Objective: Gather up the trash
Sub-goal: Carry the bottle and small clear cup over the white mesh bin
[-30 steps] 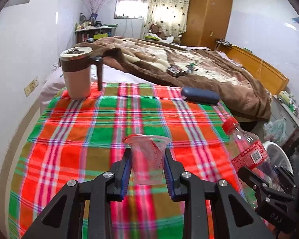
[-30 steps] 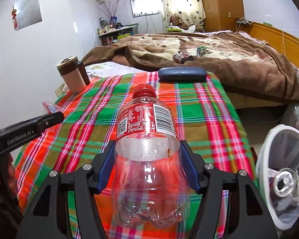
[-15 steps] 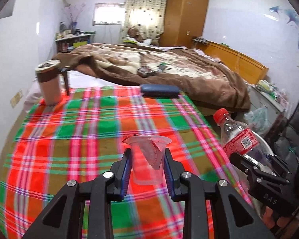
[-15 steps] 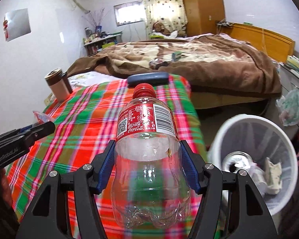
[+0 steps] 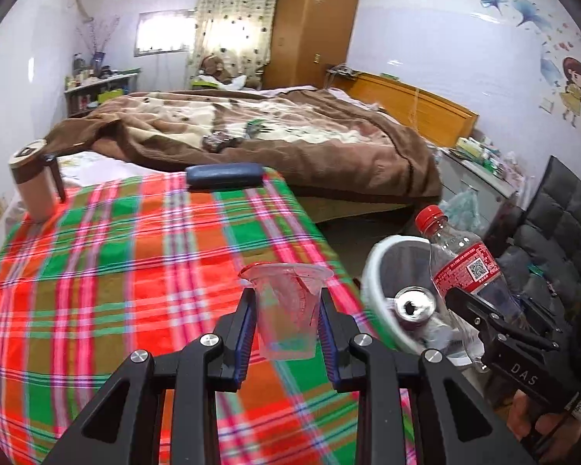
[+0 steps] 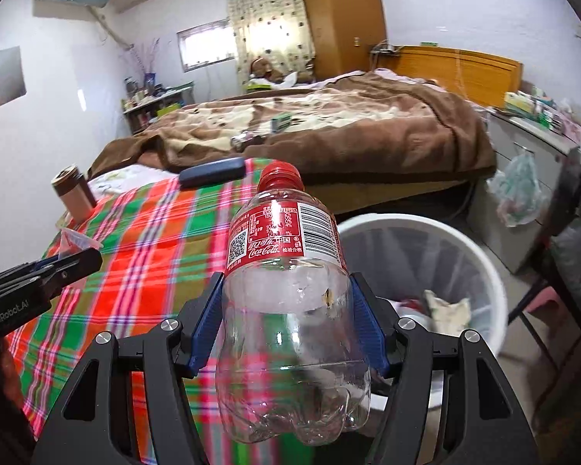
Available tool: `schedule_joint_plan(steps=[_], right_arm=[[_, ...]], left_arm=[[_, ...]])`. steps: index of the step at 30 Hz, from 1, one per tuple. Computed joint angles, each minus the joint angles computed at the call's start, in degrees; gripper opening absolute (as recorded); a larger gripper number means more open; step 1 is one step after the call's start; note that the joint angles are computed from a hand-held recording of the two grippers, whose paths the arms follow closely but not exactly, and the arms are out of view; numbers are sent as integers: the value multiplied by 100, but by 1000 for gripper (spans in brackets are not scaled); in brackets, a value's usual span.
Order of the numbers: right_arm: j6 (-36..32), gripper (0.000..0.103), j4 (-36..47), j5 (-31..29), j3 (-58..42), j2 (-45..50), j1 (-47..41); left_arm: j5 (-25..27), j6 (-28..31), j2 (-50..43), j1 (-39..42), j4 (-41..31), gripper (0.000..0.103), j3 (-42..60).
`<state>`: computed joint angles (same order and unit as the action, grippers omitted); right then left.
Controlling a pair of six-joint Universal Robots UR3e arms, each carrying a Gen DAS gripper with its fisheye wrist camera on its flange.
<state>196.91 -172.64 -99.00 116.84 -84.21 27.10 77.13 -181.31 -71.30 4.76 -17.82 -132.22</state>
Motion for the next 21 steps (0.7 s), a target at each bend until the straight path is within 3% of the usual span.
schedule_joint_plan(steps=[9, 21], right_arm=[[-59, 64, -22, 245, 846, -709, -965], [-739, 64, 240, 1075, 1434, -1130, -2038]], left_arm=[[566, -596, -1555, -1481, 431, 31, 1070], [1046, -911, -3371, -2673, 152, 31, 2878]])
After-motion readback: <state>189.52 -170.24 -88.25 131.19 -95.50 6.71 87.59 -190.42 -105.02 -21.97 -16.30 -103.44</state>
